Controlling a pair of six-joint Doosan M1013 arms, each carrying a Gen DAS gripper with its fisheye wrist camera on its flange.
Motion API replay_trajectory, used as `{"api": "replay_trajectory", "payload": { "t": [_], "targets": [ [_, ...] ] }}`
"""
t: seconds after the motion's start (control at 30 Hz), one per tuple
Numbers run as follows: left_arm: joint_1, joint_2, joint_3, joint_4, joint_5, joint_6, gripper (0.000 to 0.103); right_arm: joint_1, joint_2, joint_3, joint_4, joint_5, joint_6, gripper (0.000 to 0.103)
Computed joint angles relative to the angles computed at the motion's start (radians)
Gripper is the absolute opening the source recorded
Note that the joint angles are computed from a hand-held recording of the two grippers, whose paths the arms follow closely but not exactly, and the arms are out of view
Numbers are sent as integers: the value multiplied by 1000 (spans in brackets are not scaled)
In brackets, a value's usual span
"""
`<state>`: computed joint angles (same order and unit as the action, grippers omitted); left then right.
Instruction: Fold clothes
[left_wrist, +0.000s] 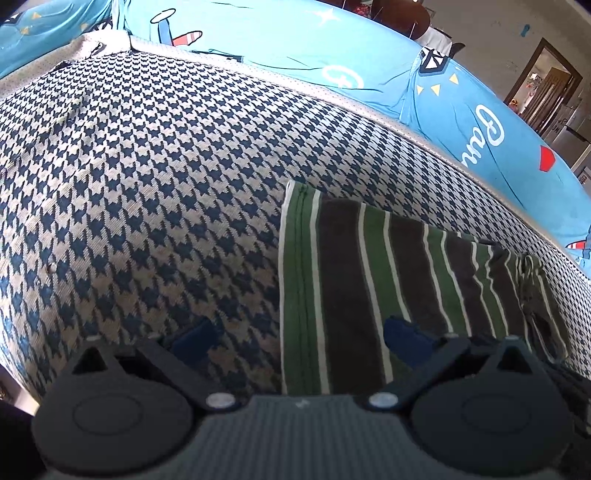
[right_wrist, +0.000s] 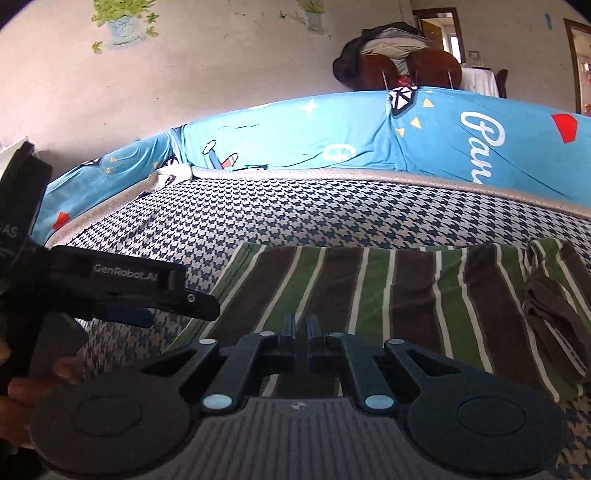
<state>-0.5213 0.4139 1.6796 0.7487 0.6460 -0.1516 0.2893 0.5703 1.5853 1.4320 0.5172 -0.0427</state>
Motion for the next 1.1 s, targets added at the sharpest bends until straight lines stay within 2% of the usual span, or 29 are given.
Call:
{"api": "replay_trajectory", "payload": {
  "t": [0.07, 0.23, 0.43, 0.73, 0.93, 1.1],
  "targets": [
    [0, 3, -6, -13, 10, 16, 103, 1, -3, 2, -4, 4, -9, 10],
    [-3, 4, -13, 9, 31, 20, 103, -2, -6, 1, -34, -6, -3, 31],
    [3, -4, 3, 13, 27, -29, 103, 5, -12, 15, -47, -22, -58, 32],
    [4, -6, 8, 30, 24, -57, 103, 30, -27, 59, -42, 26, -300, 33],
    [7, -1, -1, -7, 32, -6, 103, 54, -22, 67, -88, 35, -384, 33],
    [16, 4, -12, -73, 30, 67, 103, 70, -9, 52, -137, 30, -393, 33]
  ]
}}
